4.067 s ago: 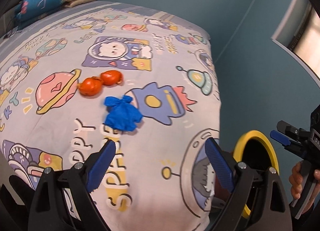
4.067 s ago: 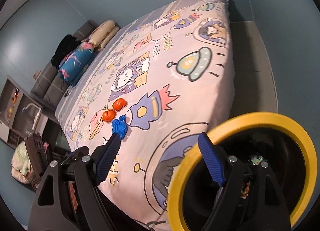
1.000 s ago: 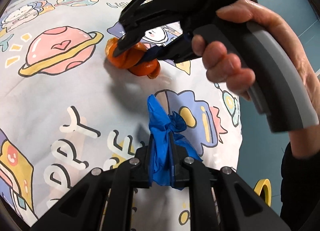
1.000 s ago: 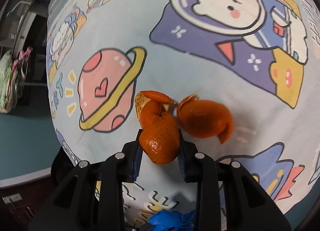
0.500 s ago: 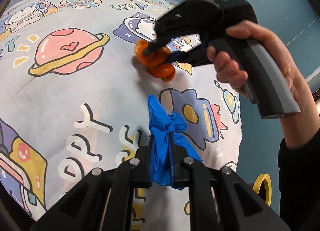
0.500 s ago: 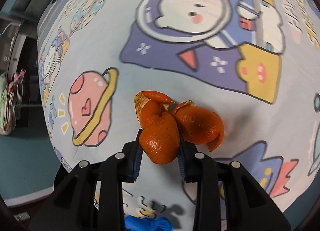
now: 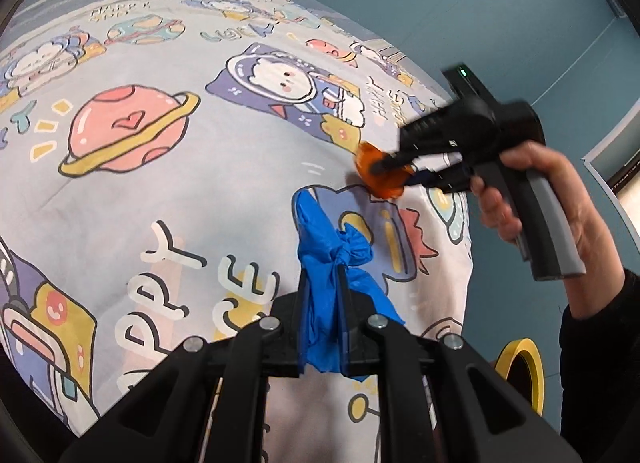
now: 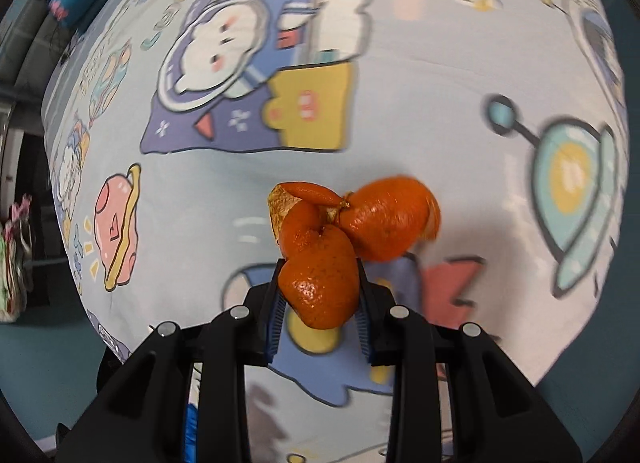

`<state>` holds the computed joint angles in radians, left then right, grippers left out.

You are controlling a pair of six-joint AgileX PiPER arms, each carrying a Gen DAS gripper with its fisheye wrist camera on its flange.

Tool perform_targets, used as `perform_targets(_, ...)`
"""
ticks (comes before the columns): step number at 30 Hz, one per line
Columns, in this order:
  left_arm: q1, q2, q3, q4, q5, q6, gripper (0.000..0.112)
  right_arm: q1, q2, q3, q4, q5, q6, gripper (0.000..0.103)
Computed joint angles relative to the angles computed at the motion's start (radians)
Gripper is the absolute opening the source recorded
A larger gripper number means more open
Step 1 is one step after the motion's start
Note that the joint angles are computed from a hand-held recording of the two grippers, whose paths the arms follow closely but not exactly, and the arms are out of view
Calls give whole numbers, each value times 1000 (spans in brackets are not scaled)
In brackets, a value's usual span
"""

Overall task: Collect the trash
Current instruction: 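Lift and carry the blue glove and orange peel over the yellow-rimmed bin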

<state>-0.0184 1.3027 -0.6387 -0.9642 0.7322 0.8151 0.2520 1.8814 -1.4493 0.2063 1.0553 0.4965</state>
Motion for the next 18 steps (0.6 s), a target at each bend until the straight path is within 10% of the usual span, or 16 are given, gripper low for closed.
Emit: perform_targets(18,-82,-439,-85,222,91,-225,10,-111,-616,387,41,-64,21,29)
